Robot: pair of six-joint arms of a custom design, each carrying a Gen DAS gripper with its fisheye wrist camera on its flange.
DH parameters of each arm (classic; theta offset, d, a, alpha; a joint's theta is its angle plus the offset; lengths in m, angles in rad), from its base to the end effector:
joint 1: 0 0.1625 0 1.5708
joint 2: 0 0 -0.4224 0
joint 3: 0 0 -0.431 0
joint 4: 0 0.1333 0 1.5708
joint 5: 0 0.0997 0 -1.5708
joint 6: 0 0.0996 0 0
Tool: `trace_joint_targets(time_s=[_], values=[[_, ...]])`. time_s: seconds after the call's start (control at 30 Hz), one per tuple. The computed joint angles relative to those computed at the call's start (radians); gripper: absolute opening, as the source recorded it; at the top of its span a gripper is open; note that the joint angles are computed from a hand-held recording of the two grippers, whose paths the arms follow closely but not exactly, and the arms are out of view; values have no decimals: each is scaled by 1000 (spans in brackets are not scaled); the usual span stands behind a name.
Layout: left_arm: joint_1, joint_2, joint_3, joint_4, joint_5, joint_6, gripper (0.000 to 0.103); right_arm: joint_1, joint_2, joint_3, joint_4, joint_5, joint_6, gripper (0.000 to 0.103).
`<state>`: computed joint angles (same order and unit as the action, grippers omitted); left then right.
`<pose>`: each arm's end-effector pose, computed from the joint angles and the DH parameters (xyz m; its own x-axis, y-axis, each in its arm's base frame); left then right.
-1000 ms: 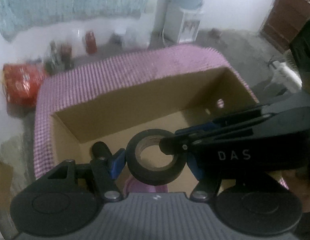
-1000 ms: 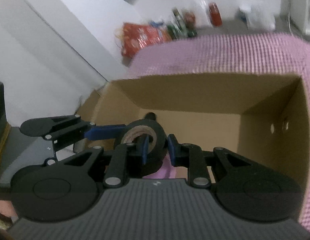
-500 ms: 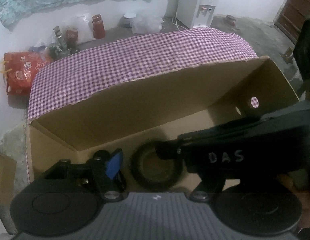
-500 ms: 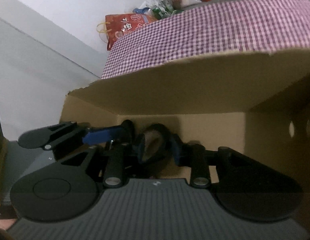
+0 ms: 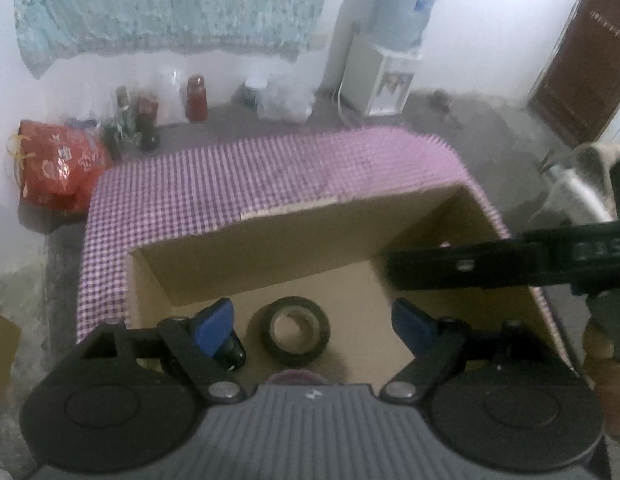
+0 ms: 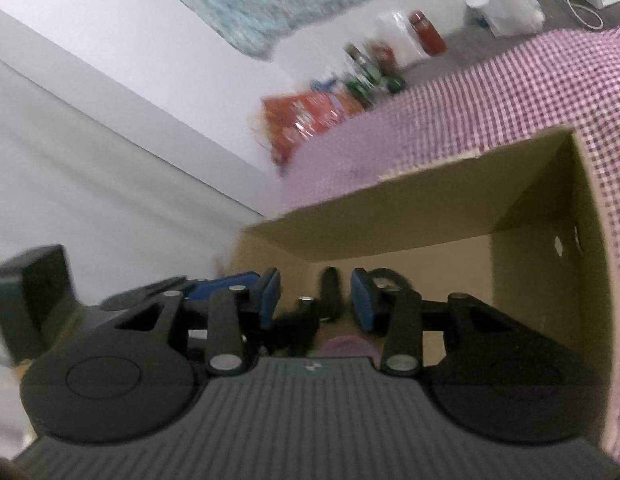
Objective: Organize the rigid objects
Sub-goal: 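Move the right gripper back over the table toward the green dropper bottle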
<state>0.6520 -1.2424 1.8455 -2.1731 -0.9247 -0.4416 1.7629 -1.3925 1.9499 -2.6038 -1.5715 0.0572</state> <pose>-0.3524 -0.5121 0.2383 -0.7774 0.3147 -0.5447 0.5117 0.8199 -0.2566 0.2405 -0.5389 0.3073 -0.9898 -0.1404 -0.0255 -0.1133 0.8821 -0.4572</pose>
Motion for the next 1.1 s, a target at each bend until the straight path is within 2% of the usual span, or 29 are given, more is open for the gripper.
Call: trace_joint_targets(time_s=[0.17, 0.3, 0.43, 0.53, 0.57, 0.63, 0.77, 0.83, 0.93, 1.1], values=[[-75, -119, 70, -32, 17, 0, 91, 0, -175, 127, -63, 128, 7, 42], [-151, -226, 147, -74, 37, 3, 95, -1, -332, 241, -106, 224, -9, 50], [-231, -337, 247, -114, 40, -20, 101, -4, -490, 345, -125, 260, -27, 59], [-301, -399, 330, -132, 55, -34, 102, -6, -608, 422, -119, 241, -55, 74], [-322, -414, 358, -139, 62, -41, 102, 2, -642, 445, -118, 211, -68, 81], [-362, -443, 416, -143, 71, -82, 103, 53, -691, 489, -128, 72, -99, 87], [-419, -491, 534, -159, 39, -218, 103, 210, -690, 555, -177, -321, -151, 102], [-432, -503, 580, -186, 5, -268, 103, 281, -666, 583, -204, -509, -181, 102], [-441, -504, 635, -234, -32, -340, 103, 334, -636, 607, -184, -692, -205, 102], [-443, -478, 659, -223, -80, -409, 103, 411, -581, 642, -205, -907, -221, 102]])
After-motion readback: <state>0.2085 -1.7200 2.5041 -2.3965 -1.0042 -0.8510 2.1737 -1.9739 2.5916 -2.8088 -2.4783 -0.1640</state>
